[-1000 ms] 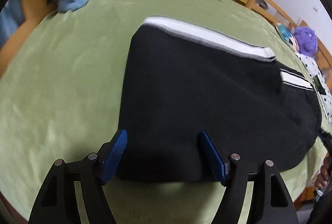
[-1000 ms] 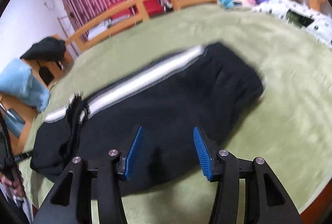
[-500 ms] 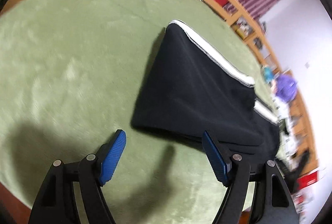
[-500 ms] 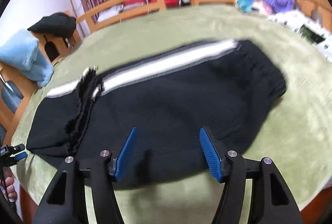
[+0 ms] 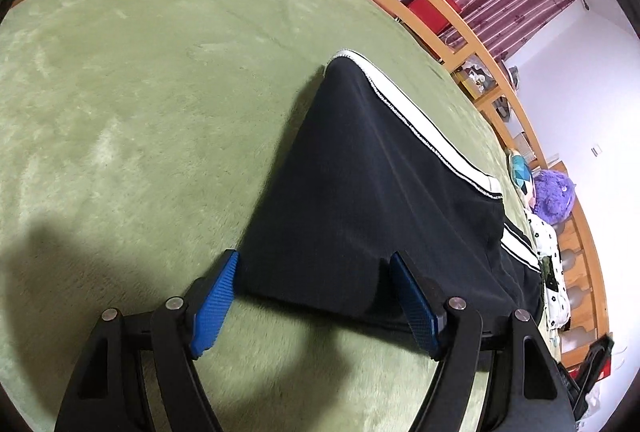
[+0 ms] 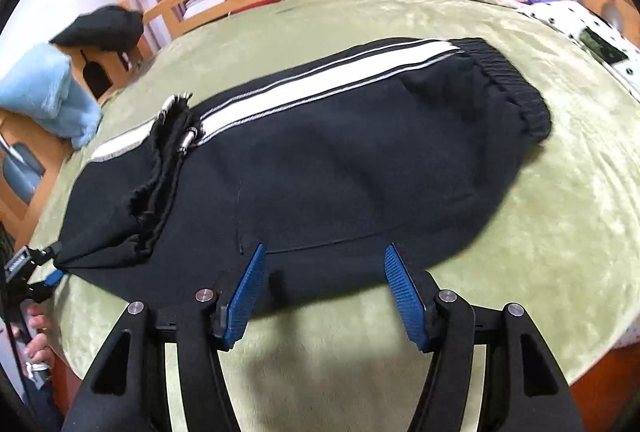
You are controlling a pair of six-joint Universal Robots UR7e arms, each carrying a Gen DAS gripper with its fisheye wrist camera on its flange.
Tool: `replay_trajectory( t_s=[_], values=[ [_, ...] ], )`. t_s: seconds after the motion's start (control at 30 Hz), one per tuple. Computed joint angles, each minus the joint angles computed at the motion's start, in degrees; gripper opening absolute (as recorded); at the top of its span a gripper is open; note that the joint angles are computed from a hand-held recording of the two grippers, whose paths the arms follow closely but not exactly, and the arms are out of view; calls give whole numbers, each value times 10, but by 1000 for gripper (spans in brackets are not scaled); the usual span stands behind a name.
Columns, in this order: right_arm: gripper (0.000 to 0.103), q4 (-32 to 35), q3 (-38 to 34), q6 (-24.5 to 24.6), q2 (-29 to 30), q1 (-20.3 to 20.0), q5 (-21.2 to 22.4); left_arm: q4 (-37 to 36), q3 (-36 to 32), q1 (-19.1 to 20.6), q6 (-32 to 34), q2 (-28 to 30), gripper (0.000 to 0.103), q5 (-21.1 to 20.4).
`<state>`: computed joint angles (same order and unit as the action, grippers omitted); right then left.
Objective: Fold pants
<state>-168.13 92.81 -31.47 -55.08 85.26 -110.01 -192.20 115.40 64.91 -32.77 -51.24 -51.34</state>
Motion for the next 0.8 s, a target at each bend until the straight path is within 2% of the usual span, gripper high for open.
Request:
replay_trajectory(
  t_s=[0.07, 0.17, 0.3, 0.4, 0.5, 0.8],
  values=[
    [62, 9, 4, 14, -7, -3, -1, 6, -7, 0, 0, 3, 74, 2],
    [56, -4, 8, 24, -7, -1, -20, 6, -16, 3, 2, 8, 74, -3],
    [49, -8, 11, 53, -8, -5, -24, -3, -18, 8, 0, 9, 74, -18],
    [49, -28, 13, 65, -4, -7, -24, -7, -18, 9, -7, 7, 65, -25],
    [46, -16, 4, 64, 2, -4, -31, -24, -14, 6, 6, 4, 64, -36],
    [45, 21, -14, 74, 19, 5, -45, -9, -20, 4, -3, 9, 64, -31]
  ],
)
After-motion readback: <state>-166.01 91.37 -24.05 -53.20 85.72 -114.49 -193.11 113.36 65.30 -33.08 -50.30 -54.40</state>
